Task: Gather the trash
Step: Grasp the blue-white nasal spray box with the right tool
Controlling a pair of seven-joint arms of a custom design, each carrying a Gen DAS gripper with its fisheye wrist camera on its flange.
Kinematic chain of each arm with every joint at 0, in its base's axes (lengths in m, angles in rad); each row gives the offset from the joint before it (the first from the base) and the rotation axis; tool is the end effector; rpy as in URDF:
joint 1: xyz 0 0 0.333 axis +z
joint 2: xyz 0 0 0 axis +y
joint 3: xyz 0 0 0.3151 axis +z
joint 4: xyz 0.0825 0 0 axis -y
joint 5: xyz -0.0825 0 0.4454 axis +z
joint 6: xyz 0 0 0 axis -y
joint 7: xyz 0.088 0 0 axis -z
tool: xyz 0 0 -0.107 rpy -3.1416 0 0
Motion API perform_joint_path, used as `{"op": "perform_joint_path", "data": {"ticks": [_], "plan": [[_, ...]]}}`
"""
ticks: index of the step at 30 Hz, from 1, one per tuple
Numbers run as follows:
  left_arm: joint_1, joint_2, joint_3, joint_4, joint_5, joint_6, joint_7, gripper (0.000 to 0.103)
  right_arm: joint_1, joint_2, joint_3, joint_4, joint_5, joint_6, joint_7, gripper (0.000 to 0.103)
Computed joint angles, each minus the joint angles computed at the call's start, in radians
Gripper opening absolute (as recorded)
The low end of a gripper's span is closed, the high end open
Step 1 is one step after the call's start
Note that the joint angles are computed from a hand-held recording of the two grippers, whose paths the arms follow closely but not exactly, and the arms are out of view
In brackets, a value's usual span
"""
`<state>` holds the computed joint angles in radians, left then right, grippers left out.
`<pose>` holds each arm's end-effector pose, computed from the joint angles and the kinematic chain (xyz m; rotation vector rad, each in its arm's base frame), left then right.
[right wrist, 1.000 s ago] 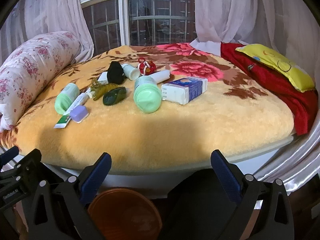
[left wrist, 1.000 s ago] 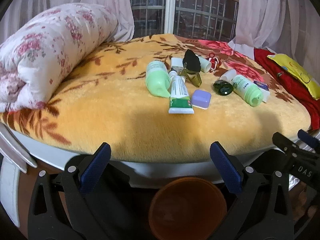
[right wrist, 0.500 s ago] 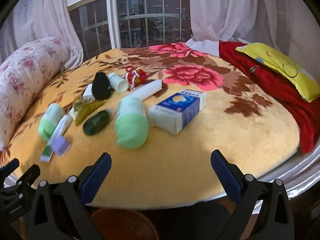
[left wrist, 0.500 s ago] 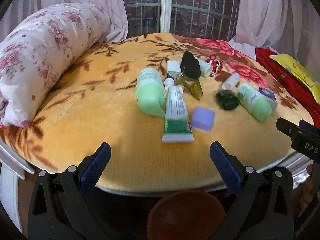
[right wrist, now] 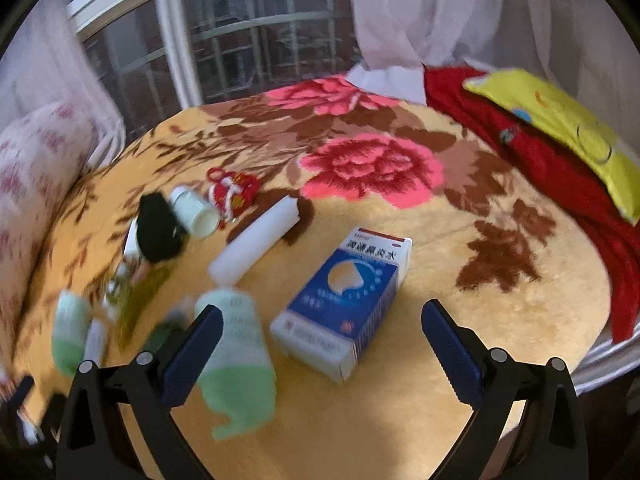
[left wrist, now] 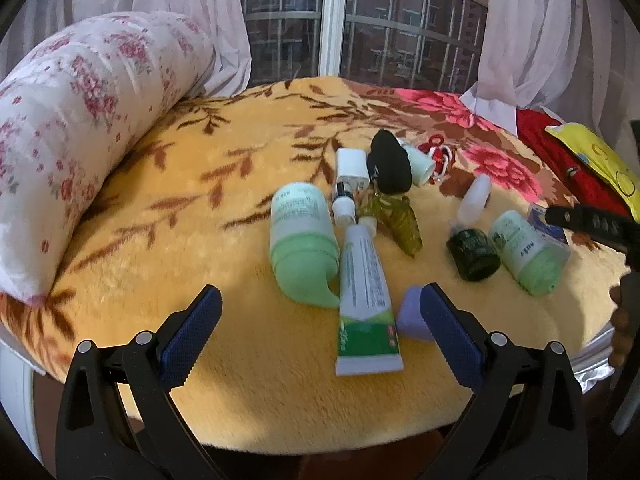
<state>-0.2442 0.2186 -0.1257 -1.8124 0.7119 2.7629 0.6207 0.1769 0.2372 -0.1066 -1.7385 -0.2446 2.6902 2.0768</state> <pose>0.6605 -0.2794 0.4707 -1.7664 1.7222 -0.8331 0.7293 0.0655 0.4969 -1.5592 1.9922 -0.6856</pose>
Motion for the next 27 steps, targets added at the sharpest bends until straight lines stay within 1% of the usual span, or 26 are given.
{"op": "perform_joint_path", "data": {"ticks": [2,4,6,8,10,11,12,13,15,16,17,18,20,22,23,24,25,26,27], "plan": [[0.003,0.006,0.005,0.005,0.008,0.011,0.005,0.097,-0.028,0.050,0.024,0.075,0.109,-0.051,-0.021,0.098],[0.005,0.011,0.012,0.009,0.021,0.020,0.005,0.097,-0.037,0.101,0.028,0.152,0.171,-0.130,-0.018,0.098],[0.005,0.011,0.024,0.003,0.047,0.038,-0.013,0.097,-0.054,0.183,0.040,0.276,0.243,-0.249,-0.031,0.098],[0.009,0.011,0.029,-0.004,0.059,0.055,-0.023,0.097,-0.053,0.250,0.031,0.373,0.260,-0.339,-0.012,0.098],[0.019,0.014,0.026,-0.007,0.044,0.069,-0.013,0.097,-0.050,0.304,0.023,0.451,0.263,-0.397,0.009,0.098],[0.025,0.014,0.023,-0.011,0.030,0.076,-0.004,0.097,-0.049,0.339,0.020,0.504,0.261,-0.440,0.015,0.097],[0.028,0.014,0.022,-0.014,0.020,0.081,0.003,0.097,-0.049,0.378,0.017,0.564,0.258,-0.490,0.015,0.094],[0.032,0.013,0.019,-0.018,0.006,0.083,0.013,0.097,-0.045,0.407,0.011,0.608,0.246,-0.527,0.020,0.089],[0.035,0.006,0.018,-0.033,-0.011,0.088,0.020,0.097,-0.030,0.443,-0.005,0.658,0.203,-0.565,0.015,0.077],[0.038,0.001,0.016,-0.041,-0.022,0.093,0.026,0.097,-0.023,0.441,-0.012,0.654,0.183,-0.565,0.010,0.065],[0.039,-0.005,0.016,-0.051,-0.027,0.098,0.030,0.097,-0.023,0.424,-0.013,0.626,0.174,-0.547,0.002,0.057],[0.038,-0.012,0.017,-0.061,-0.024,0.102,0.029,0.097,-0.035,0.402,-0.004,0.590,0.188,-0.517,-0.012,0.054],[0.029,-0.024,0.022,-0.076,0.003,0.096,0.014,0.097,-0.082,0.345,0.035,0.498,0.263,-0.440,-0.084,0.052],[0.023,-0.035,0.024,-0.090,0.032,0.087,-0.008,0.097,-0.109,0.303,0.053,0.433,0.316,-0.388,-0.156,0.052],[0.027,-0.042,0.022,-0.102,0.031,0.093,-0.013,0.097,-0.126,0.261,0.064,0.365,0.352,-0.335,-0.196,0.051],[0.034,-0.046,0.016,-0.110,0.017,0.101,-0.008,0.097,-0.133,0.236,0.068,0.328,0.380,-0.304,-0.215,0.051],[0.047,-0.047,0.006,-0.116,-0.019,0.111,0.018,0.097,-0.145,0.194,0.076,0.267,0.421,-0.254,-0.243,0.051],[0.061,-0.046,-0.006,-0.120,-0.065,0.120,0.054,0.097,-0.156,0.161,0.084,0.220,0.459,-0.210,-0.277,0.051],[0.084,-0.042,-0.026,-0.119,-0.148,0.124,0.115,0.097,-0.162,0.110,0.091,0.150,0.490,-0.144,-0.325,0.051]]}}
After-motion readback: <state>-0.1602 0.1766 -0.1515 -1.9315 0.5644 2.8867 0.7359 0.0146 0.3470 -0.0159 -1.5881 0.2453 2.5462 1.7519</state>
